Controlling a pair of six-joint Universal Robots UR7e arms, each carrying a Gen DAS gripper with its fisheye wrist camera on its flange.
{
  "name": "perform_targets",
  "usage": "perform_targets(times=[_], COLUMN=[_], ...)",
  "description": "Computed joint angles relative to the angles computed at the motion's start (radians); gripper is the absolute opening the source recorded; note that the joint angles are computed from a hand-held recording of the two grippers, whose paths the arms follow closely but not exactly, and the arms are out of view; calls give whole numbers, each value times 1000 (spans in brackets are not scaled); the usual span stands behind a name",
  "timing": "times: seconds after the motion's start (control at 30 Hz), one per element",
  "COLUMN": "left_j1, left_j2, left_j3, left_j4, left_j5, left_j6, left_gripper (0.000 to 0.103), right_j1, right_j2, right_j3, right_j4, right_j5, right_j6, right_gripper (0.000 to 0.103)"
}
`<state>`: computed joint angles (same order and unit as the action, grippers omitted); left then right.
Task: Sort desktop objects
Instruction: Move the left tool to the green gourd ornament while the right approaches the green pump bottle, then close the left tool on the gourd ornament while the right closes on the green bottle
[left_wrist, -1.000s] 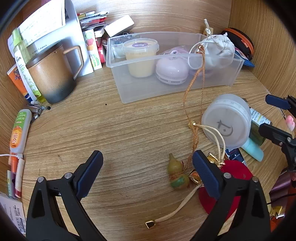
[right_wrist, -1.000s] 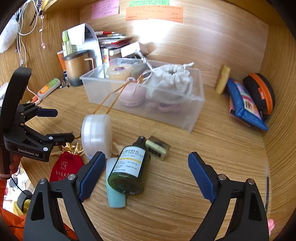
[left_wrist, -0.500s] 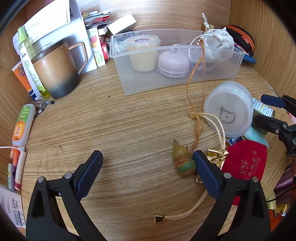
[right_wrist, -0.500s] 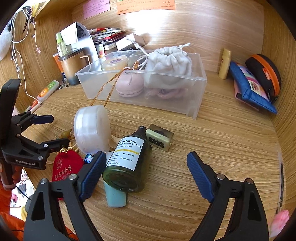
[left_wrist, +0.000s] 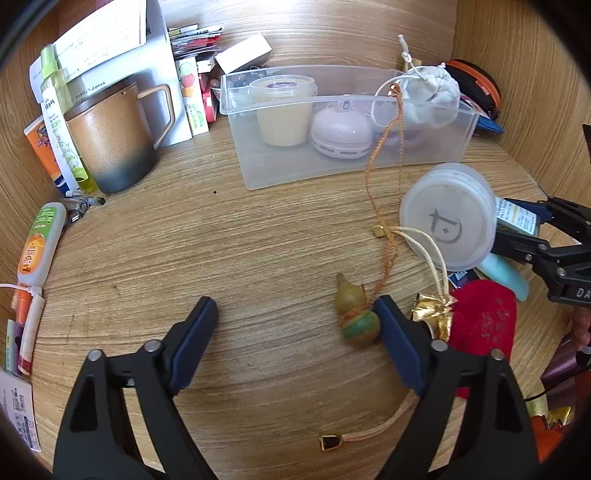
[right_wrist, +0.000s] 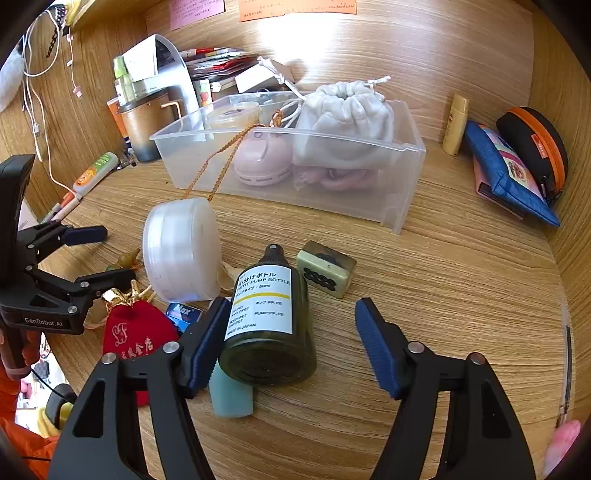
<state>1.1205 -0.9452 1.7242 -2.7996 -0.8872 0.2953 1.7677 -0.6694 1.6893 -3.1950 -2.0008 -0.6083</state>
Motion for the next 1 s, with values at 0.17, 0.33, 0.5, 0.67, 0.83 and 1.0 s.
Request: perform_targets(times=[0.17,0.33,0.5,0.67,0.83,1.0], left_j1=[-2,-10,-16,-18,-21,-23], left_j2=[-3,-1,1,3,14,24], left_j3=[8,19,25,26,24,21], left_j4=[-13,-35,-46,-46,-66,-82], left_j5=[-11,-8,-1,-11,1,15], left_j6=[16,49,64,79,101,106], left_gripper=[62,39,34,21,19,19], right_j1=[-1,-3,-6,-9,-13,-14], right_j2=[-1,-4,-9,-14,-21,-28], right_j3=[0,4,7,9,16,25], right_j4=[8,7,14,31,16,-6], right_j5=[13,21,31,33,44,50], right_j6=[4,7,12,24,32,37], right_gripper=[52,50,46,39,39,38])
